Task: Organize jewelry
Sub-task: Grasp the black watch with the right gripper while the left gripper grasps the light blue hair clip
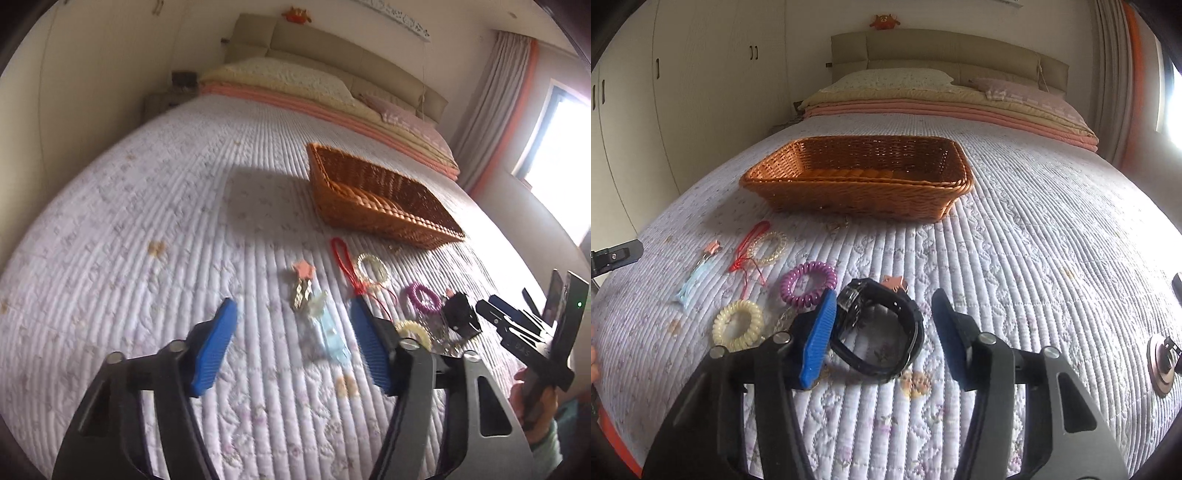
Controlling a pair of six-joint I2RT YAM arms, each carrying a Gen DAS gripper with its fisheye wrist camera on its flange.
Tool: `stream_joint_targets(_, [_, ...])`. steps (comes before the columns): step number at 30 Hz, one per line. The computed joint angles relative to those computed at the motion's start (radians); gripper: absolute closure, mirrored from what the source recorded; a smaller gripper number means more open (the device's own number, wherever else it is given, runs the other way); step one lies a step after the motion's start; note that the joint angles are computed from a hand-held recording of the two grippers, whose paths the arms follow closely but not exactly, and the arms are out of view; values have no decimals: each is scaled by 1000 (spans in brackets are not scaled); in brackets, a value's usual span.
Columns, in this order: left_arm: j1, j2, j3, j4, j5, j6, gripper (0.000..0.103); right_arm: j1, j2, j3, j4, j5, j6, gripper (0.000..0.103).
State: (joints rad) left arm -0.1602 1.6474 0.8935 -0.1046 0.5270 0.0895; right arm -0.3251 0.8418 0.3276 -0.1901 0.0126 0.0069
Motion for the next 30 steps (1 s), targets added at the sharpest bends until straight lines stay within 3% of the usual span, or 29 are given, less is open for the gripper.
stream_joint_targets(5, [-71,41,14,-37,-29,-9,58,-72,-50,-15,-68,-60,-28,69])
stream_joint_targets(12, [-141,109,35,-19,-92,-73,59,-276,21,24,-125,-272,-103,70])
stream_joint_targets(17, [-164,108,44,-38,-135,-69,59,-217,200,134,-115,-209,-69,70])
stream_joint_targets(22, [-181,118,48,-30,-172,-85,61,-151,335,181,-93,-136,-33,89])
stream_joint_targets(25, [-194,121,49,-27,-203,-84,71,-123,325,159,-70,-91,-22,93])
stream_joint_targets(27, [-203,125,50,-28,-229,-83,88,-123,309,147,-71,-89,-25,93])
stream_joint_targets(30, [-211,113,31,-6,-256,-77,89,-140,271,129,-87,-108,-30,94])
